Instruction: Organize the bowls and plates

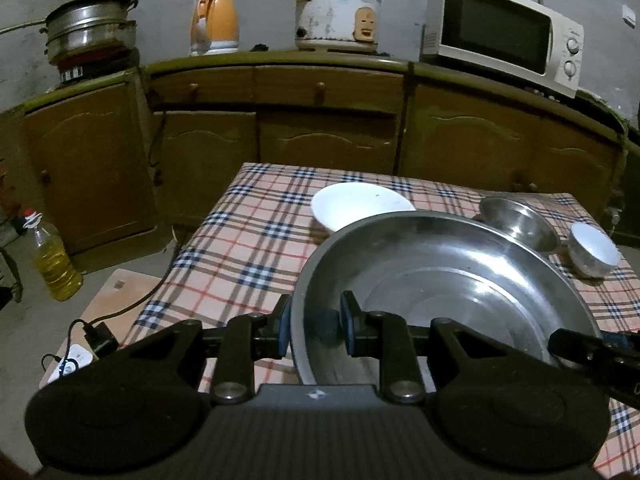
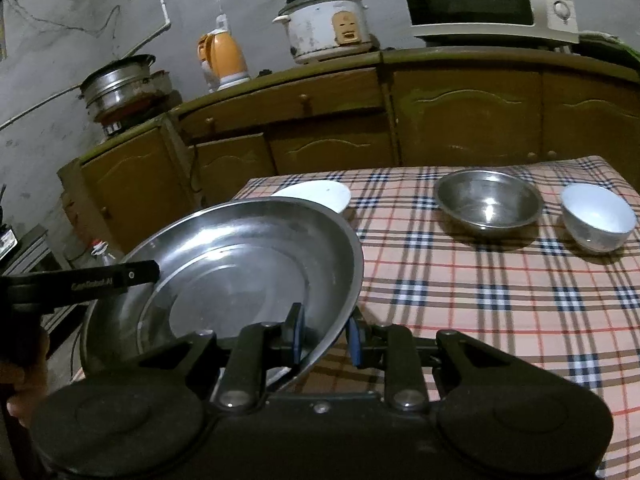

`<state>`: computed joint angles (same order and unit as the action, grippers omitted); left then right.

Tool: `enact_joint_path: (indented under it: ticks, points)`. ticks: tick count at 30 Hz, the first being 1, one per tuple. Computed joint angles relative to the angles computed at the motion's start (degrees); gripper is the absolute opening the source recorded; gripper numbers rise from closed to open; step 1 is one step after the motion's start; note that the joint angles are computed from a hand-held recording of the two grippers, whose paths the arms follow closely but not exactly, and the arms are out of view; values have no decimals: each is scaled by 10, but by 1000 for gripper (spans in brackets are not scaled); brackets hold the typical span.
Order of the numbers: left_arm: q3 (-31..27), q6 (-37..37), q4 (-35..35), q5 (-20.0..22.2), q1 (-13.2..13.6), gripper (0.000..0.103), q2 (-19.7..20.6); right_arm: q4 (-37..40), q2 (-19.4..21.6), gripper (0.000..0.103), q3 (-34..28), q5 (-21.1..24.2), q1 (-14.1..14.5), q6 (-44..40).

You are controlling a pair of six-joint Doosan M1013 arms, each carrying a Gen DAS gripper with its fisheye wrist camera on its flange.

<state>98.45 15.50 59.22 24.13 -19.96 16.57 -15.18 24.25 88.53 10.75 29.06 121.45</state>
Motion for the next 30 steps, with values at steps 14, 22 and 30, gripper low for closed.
enact_joint_path:
  ticks: [14,22,30]
  points:
    - [4,47,-46,-8,29,25,9,24,37,29,-38,26,17,-28]
    - [2,82,-76,-17,46,26,22,1,61,29,-57,36,26,-7]
    - [-2,115,-112,-26,61,26,38,2,86,30,-79,51,32,-7]
